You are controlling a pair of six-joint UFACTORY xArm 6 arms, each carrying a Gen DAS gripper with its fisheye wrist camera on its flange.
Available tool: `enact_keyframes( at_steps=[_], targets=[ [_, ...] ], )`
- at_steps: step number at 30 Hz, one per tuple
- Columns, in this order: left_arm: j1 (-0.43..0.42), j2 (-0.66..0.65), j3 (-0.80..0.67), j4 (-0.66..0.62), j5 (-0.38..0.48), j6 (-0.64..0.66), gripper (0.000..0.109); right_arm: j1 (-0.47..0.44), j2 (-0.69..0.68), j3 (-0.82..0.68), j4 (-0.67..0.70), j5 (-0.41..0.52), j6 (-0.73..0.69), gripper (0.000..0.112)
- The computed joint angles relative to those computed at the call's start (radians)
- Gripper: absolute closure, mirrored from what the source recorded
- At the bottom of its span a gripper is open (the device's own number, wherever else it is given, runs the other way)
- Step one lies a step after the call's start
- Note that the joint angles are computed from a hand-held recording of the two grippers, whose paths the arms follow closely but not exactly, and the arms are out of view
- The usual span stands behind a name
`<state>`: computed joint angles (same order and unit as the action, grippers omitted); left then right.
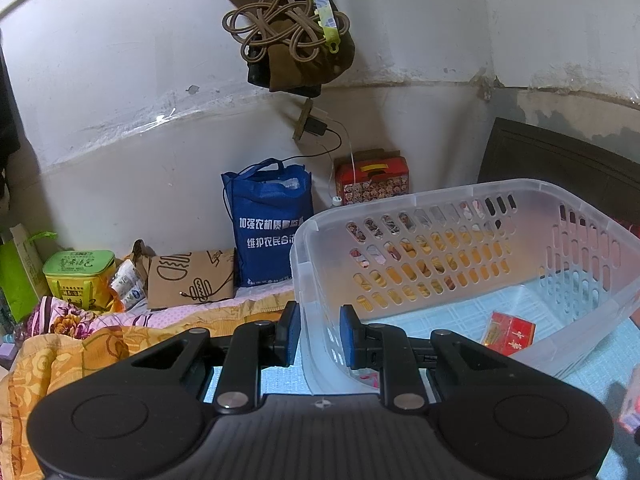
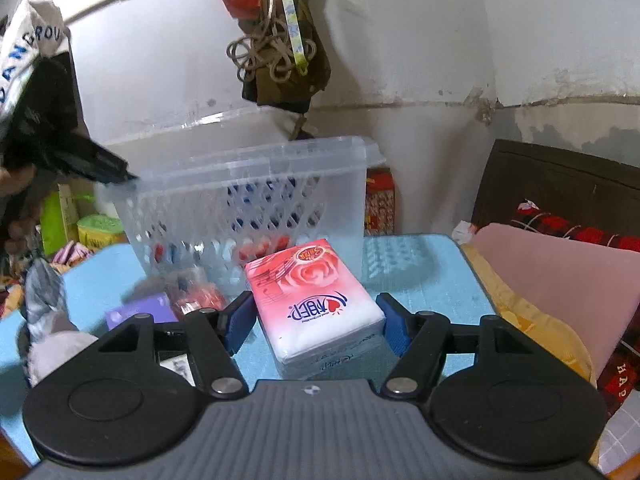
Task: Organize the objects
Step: 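Lift the tissue pack over the basket and open the right tool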
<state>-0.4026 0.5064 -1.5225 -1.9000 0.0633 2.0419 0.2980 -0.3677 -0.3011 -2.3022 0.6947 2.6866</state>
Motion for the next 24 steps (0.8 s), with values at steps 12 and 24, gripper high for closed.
enact_keyframes(
  at_steps=[12, 24],
  targets=[
    [0.003, -0.003, 0.008, 0.036, 0.012, -0.043, 0.084, 0.028, -0.263, -0.032, 0.084, -0.065, -0.266, 0.044],
    [0.01, -0.005, 0.014, 0.089, 0.03, -0.103, 0.084, -0.149, 0.139, -0.441, 0.091, -0.252, -0.335, 0.044]
  ],
)
